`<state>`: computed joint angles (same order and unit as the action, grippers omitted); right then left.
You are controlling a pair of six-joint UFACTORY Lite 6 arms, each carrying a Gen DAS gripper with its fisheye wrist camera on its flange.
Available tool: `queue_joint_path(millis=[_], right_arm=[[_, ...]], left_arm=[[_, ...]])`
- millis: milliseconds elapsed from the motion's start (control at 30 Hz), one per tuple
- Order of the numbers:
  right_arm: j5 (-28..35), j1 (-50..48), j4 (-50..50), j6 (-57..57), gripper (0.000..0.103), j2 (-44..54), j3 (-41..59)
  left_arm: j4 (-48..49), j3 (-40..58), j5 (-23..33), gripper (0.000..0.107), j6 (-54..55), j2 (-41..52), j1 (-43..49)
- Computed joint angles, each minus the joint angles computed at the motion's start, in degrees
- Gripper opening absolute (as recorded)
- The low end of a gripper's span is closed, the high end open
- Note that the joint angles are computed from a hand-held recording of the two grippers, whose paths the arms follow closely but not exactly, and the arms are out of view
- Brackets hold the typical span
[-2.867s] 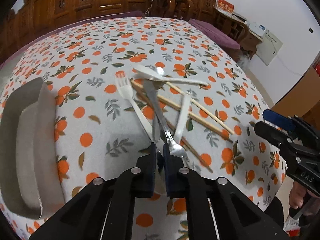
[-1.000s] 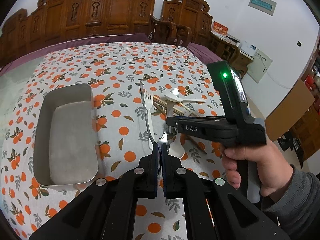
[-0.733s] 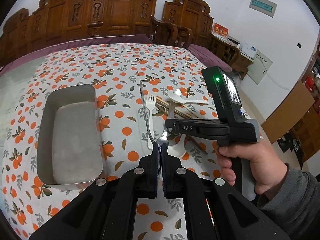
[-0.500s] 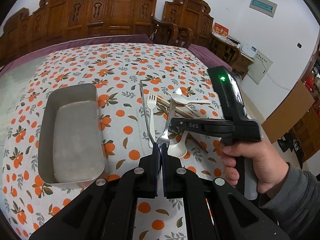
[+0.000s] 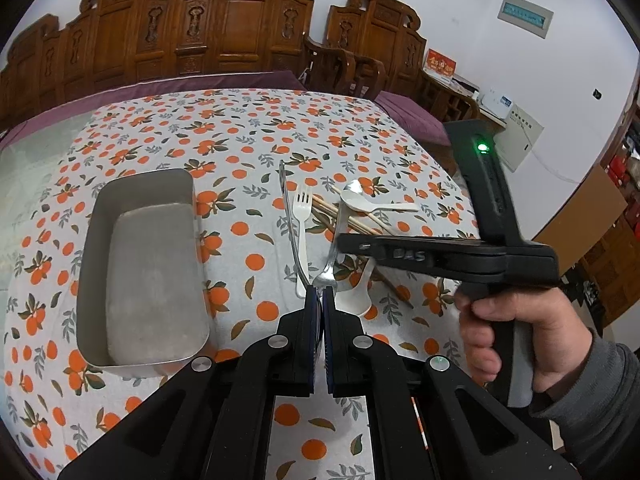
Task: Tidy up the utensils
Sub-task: 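Grasp a metal fork with the right gripper while the left gripper lifts the metal spoon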
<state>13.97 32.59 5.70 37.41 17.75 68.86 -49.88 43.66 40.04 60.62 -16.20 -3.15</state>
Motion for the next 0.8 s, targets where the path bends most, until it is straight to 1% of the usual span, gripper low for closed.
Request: queue_joint_path(millis=[33, 133, 167, 200, 267, 367, 400, 433, 500, 533, 567, 633, 733, 800], right_arm=[[0.27, -0.04, 2.2, -1.36, 0.037, 1.5, 1.17], [1.65, -0.29, 6.69, -4.37, 0.038, 5.65, 4.09], [2.49, -0.29, 5.87, -3.2, 0.038, 7.01, 5.23], [3.49, -0.28, 4.07, -0.89, 0.038, 8.34, 6.42], [4.33, -0.12, -1.0, 5.33, 0.034, 9.82, 7.69], [6.34, 0.48, -7.83, 13.55, 0.034, 11.68, 10.41], [8.09, 1.09, -11.13, 17.11, 0.034, 12.76, 12.31], [10.67, 2.37, -16.08, 22.01, 0.036, 14.56, 15.18], [13.6, 3.62, -20.9, 26.51, 0.037, 16.55, 18.17], [16.01, 4.77, -24.13, 29.45, 0.034, 17.91, 20.21], [18.7, 5.81, -26.78, 31.81, 0.028, 19.25, 22.23], [21.32, 6.67, -30.14, 35.03, 0.022, 19.26, 22.31], [21.12, 7.81, -33.2, 38.73, 0.017, 17.57, 19.35], [21.25, 8.32, -33.72, 38.79, 0.013, 16.35, 17.69]], left_arm=[[-0.11, -0.02, 0.32, 0.002, 0.16, -0.19, 0.3], [-0.4, 0.41, 1.37, 0.002, 0.48, -0.23, 1.2], [-0.56, 0.65, 1.71, 0.002, 0.8, -0.07, 1.61], [-0.84, 0.83, 2.23, 0.002, 1.25, 0.03, 2.22], [-1.47, 1.07, 3.3, 0.002, 2.08, 0.09, 3.39], [-2.54, 1.55, 5.07, 0.002, 3.63, 0.17, 5.31], [-2.87, 1.67, 5.67, 0.002, 4.1, 0.06, 5.92], [-3.15, 1.87, 6.24, 0.002, 4.45, 0.03, 6.47], [-3.57, 2.08, 7.3, 0.002, 5.24, -0.14, 7.57], [-3.72, 2.2, 7.72, 0.002, 5.62, -0.16, 8.12], [-3.81, 2.51, 8.14, 0.002, 5.97, 0.08, 8.64], [-3.92, 2.67, 8.69, 0.002, 6.51, 0.19, 9.51], [-4.22, 2.83, 9.43, 0.002, 7.39, 0.18, 10.7], [-4.33, 3.06, 9.88, 0.002, 7.8, 0.38, 11.5]])
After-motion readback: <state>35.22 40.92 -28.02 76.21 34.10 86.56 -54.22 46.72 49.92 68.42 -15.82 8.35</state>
